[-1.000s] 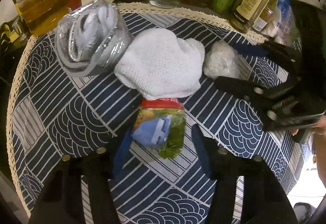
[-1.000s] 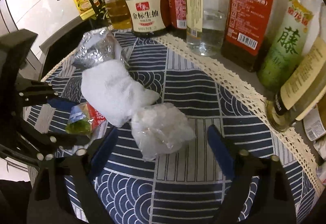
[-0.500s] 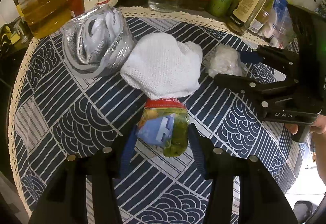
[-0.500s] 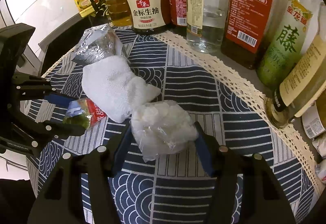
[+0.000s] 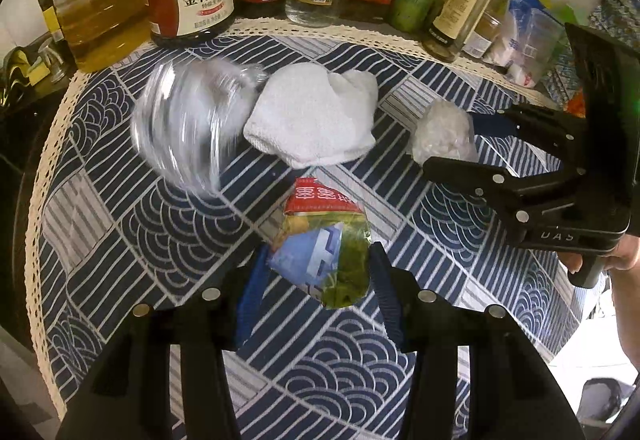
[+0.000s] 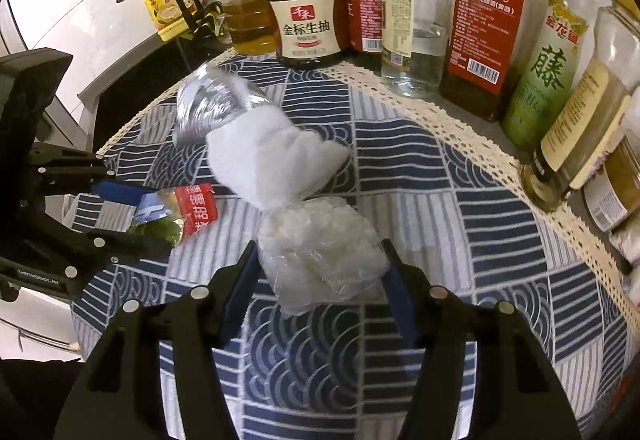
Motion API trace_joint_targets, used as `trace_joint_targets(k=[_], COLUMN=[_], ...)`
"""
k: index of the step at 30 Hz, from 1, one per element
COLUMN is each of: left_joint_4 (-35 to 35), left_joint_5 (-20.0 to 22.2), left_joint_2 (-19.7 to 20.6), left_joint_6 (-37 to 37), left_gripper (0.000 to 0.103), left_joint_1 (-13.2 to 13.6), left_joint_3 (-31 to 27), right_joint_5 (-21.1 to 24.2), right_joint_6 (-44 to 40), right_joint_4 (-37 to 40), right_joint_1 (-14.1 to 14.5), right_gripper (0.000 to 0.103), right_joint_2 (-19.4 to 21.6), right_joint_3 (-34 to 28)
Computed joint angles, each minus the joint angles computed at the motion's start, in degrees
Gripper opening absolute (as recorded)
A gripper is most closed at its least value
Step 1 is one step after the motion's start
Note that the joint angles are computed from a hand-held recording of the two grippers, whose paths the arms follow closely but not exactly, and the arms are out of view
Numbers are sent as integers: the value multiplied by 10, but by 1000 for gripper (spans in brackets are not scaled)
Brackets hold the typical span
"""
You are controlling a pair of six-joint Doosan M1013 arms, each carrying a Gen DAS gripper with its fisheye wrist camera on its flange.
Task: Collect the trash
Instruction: 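Grasp the green snack packet with left tool while right tool grasps clear plastic bag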
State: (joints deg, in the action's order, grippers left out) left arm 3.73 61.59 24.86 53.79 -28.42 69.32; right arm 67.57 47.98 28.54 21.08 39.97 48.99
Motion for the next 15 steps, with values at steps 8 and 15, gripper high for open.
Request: trace_joint_targets(k=[8,15], left_joint_4=[-14,-30], left_joint_5=[-29,-54], left_joint_2=[-33,-68], left_joint_6=[31,63], left_gripper=[48,48], left_joint_1=[-2,-2], left_joint_3=[41,82], right_joint_5=[-53,-94], right_joint_6=[33,73], right_joint_4=[-15,-29], right_joint_1=[9,19], right_gripper=[60,60], right_joint_2=[-57,-102], right_joint_3=[83,145])
